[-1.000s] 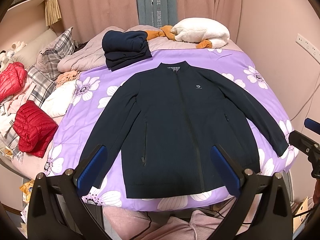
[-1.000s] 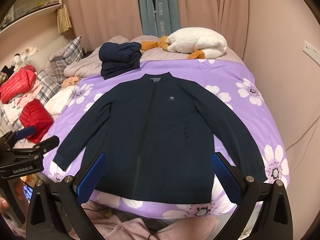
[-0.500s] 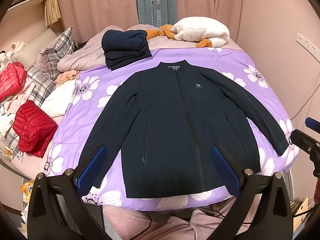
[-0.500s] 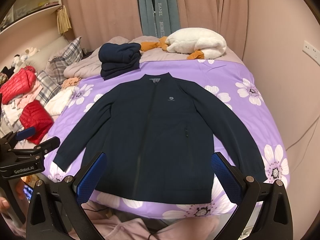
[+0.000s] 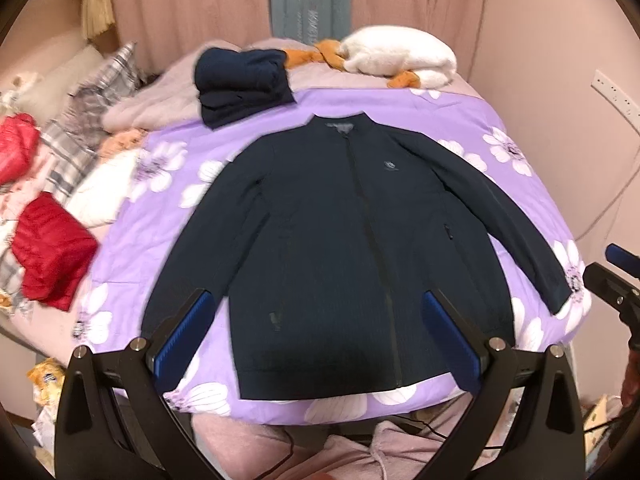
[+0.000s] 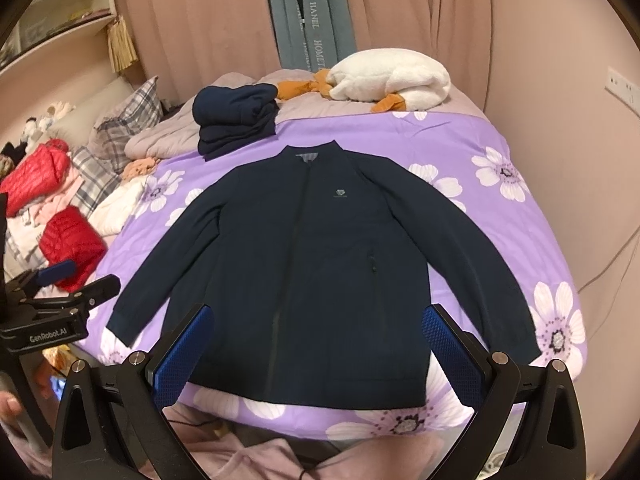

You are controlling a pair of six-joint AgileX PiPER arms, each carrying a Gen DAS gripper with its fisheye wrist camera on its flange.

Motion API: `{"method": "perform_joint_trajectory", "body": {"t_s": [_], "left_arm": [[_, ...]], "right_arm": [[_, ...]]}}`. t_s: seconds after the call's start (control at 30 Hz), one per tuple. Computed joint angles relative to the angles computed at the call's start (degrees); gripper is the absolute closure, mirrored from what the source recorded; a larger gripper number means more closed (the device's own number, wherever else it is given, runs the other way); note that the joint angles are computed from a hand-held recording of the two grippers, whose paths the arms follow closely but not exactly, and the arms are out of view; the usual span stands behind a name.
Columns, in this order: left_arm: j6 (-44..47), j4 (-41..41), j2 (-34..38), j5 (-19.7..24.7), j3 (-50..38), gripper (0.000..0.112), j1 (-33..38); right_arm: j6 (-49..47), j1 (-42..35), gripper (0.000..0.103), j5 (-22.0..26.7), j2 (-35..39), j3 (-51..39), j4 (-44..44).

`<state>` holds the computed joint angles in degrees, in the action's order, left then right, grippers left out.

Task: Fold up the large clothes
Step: 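Grasp the ribbed cuff of a jacket sleeve with the right gripper, then carry the sleeve across the jacket body with the right gripper and release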

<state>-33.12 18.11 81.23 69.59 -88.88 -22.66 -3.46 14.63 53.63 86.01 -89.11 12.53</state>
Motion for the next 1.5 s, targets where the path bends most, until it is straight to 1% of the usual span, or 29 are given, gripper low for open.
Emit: {"method": "perform_joint_trajectory", "body": {"t_s": [0.07, 0.1, 0.13, 0.17, 0.23, 0.3, 0.37, 0.4, 0.47, 0.5, 0.57, 0.7, 0.77, 0.87, 0.97, 1.03, 1.1, 1.17, 1.2, 1.23, 1.27, 1.3, 1.33, 1.37, 1.43, 1.5], "left_arm": [[5.3, -9.0, 1.2, -3.6, 2.0, 0.009, 5.4], [7.7, -13.8, 1.7, -5.9, 4.0, 0.009, 8.2], [9.3, -17.2, 2.1, -8.1, 6.0, 0.01, 10.3], [10.4, -19.6, 2.5, -10.1, 7.6, 0.01, 11.6], [14.5, -25.8, 2.5, -16.7, 12.6, 0.01, 15.1], [16.5, -29.9, 2.5, -23.0, 17.0, 0.01, 17.4], [19.7, -34.9, 3.3, -27.2, 19.8, 0.01, 19.5], [21.0, -37.2, 4.2, -28.8, 20.7, 0.01, 20.4], [22.3, -39.6, 6.2, -30.6, 20.9, 0.01, 21.0], [22.1, -40.0, 7.1, -31.5, 21.2, 0.01, 21.0], [21.9, -40.9, 9.5, -31.4, 20.1, 0.01, 21.0], [22.5, -43.0, 13.7, -29.5, 17.9, 0.01, 21.4], [22.2, -42.4, 14.8, -28.7, 16.5, 0.01, 21.3], [20.7, -40.1, 16.0, -27.4, 14.2, 0.01, 20.8], [19.0, -37.6, 16.5, -26.8, 12.3, 0.01, 20.5], [18.7, -37.0, 16.4, -27.1, 12.1, 0.01, 20.5], [19.2, -37.1, 16.6, -26.8, 11.7, 0.01, 20.6], [19.7, -37.5, 17.0, -26.3, 11.1, 0.01, 20.7], [20.1, -37.5, 17.0, -26.2, 11.1, 0.01, 20.8], [20.2, -37.4, 17.1, -26.3, 11.0, 0.01, 20.8], [19.8, -36.5, 16.9, -26.4, 11.1, 0.01, 20.7], [19.4, -35.8, 16.6, -26.6, 11.3, 0.01, 20.7], [18.6, -34.5, 16.3, -26.8, 11.4, 0.01, 20.6], [18.1, -33.6, 16.1, -27.0, 11.6, 0.01, 20.7], [16.5, -32.0, 15.6, -26.9, 11.8, 0.01, 20.7], [13.3, -28.8, 15.3, -26.4, 11.8, 0.01, 20.4]], "right_arm": [[-4.1, -3.6, 0.0, -6.3, -1.1, 6.0, 5.1], [-5.8, -5.5, 0.0, -8.3, -1.0, 8.2, 7.8], [-9.0, -8.6, 0.0, -9.7, -0.2, 10.4, 12.9], [-12.4, -11.9, 0.0, -9.7, 0.9, 12.2, 18.6], [-18.9, -18.4, 0.0, -10.1, 2.8, 16.8, 30.1], [-27.2, -24.3, 0.0, -12.4, 4.3, 22.6, 41.5], [-31.9, -29.7, 0.0, -17.1, 6.1, 27.7, 48.5], [-33.5, -31.5, 0.0, -18.3, 6.9, 29.1, 50.9], [-37.2, -36.1, 0.0, -20.3, 9.8, 31.4, 56.5], [-36.9, -37.3, 0.0, -20.8, 11.1, 31.5, 56.7], [-37.9, -39.7, 0.0, -20.4, 13.7, 31.4, 58.5], [-41.3, -42.8, 0.0, -20.3, 17.5, 31.3, 63.6], [-43.7, -43.6, 0.0, -20.0, 19.3, 31.1, 66.0], [-42.2, -43.1, 0.0, -20.8, 22.6, 29.0, 66.2], [-49.9, -42.2, 0.0, -23.8, 23.2, 30.1, 75.5], [-54.1, -41.8, 0.0, -24.0, 23.6, 30.1, 80.7], [-58.7, -41.5, 0.007, -23.5, 24.5, 29.9, 84.6], [-58.6, -40.1, 0.025, -26.0, 24.7, 28.5, 82.6], [-57.6, -39.5, 0.032, -27.1, 25.0, 27.5, 80.7], [-56.0, -39.0, 0.053, -28.2, 24.9, 26.7, 78.0], [-54.9, -38.6, 0.063, -29.2, 24.5, 26.2, 76.3], [-55.7, -38.2, 0.065, -29.5, 24.4, 25.8, 76.4], [-56.4, -38.1, 0.076, -29.4, 23.4, 25.8, 75.8], [-56.6, -37.6, 0.081, -30.1, 22.8, 25.6, 75.2], [-53.8, -36.4, 0.084, -31.4, 20.6, 24.6, 70.2], [-46.2, -34.5, 0.085, -32.6, 18.4, 22.0, 59.9]]}}
